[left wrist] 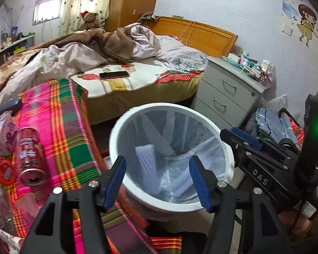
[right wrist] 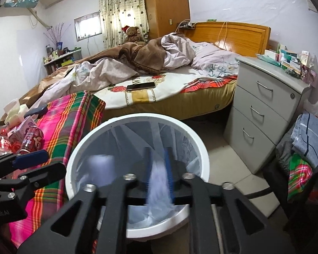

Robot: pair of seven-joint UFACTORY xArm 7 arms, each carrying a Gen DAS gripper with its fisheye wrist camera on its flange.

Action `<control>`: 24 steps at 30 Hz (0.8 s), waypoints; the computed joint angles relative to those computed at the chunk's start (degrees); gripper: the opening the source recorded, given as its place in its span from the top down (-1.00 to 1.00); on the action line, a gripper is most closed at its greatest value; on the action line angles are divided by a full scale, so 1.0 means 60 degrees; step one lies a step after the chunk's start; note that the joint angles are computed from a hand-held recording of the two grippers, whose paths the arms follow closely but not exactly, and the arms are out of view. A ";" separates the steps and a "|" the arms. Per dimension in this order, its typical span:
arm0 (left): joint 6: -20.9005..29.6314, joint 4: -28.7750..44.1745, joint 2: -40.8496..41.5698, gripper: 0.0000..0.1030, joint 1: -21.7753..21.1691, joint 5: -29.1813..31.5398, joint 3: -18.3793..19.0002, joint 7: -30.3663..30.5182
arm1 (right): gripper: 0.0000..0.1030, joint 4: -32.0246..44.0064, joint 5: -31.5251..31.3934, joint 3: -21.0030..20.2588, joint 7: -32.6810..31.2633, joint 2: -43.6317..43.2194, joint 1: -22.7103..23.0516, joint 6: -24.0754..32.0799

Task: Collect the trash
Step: 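Carry both foam sleeves over the white bin and open both tools to drop them, then move both open tools back over the bed toward the remaining trash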

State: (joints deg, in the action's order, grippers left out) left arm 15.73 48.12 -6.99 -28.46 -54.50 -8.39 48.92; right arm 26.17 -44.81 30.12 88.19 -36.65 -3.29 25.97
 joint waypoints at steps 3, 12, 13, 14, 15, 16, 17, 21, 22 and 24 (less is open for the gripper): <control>-0.0078 -0.0194 -0.0284 -0.32 0.0012 -0.0195 0.0122 0.0158 | 0.02 -0.0069 -0.0041 0.0117 0.0223 -0.0209 -0.0025 -0.0170; -0.0493 -0.1070 -0.1401 -0.35 -0.0190 -0.0033 0.0834 0.0160 | 0.02 0.0379 0.0009 0.0697 0.0620 -0.0126 -0.0098 -0.0098; -0.0571 -0.1195 -0.1550 -0.35 -0.0185 0.0022 0.0917 0.0118 | 0.02 0.0455 -0.0022 0.0764 0.0679 -0.0095 -0.0105 -0.0093; -0.0712 -0.1313 -0.1685 -0.35 -0.0239 0.0034 0.1014 0.0165 | 0.02 0.0567 -0.0100 0.0854 0.0756 0.0001 -0.0177 -0.0115; -0.0831 -0.1401 -0.1778 -0.35 -0.0276 0.0127 0.1084 0.0136 | 0.02 0.0674 -0.0182 0.0938 0.0831 0.0069 -0.0216 -0.0133; -0.0873 -0.1517 -0.1912 -0.35 -0.0264 0.0268 0.1180 0.0040 | 0.02 0.0769 -0.0259 0.1006 0.0897 0.0132 -0.0232 -0.0154; -0.0803 -0.1575 -0.2008 -0.35 -0.0309 0.0347 0.1330 -0.0031 | 0.02 0.0878 -0.0376 0.1104 0.0986 0.0206 -0.0279 -0.0184; -0.1185 -0.2026 -0.2480 -0.35 -0.0368 0.0600 0.1783 -0.0134 | 0.02 0.1333 -0.0972 0.1443 0.1445 0.0657 -0.0483 -0.0356; -0.1278 -0.2141 -0.2605 -0.35 -0.0375 0.0736 0.1942 -0.0192 | 0.02 0.1492 -0.1191 0.1551 0.1608 0.0843 -0.0578 -0.0443; -0.1185 -0.2232 -0.2790 -0.35 -0.0510 0.0857 0.2424 -0.0271 | 0.02 0.1811 -0.1641 0.1732 0.1940 0.1229 -0.0692 -0.0476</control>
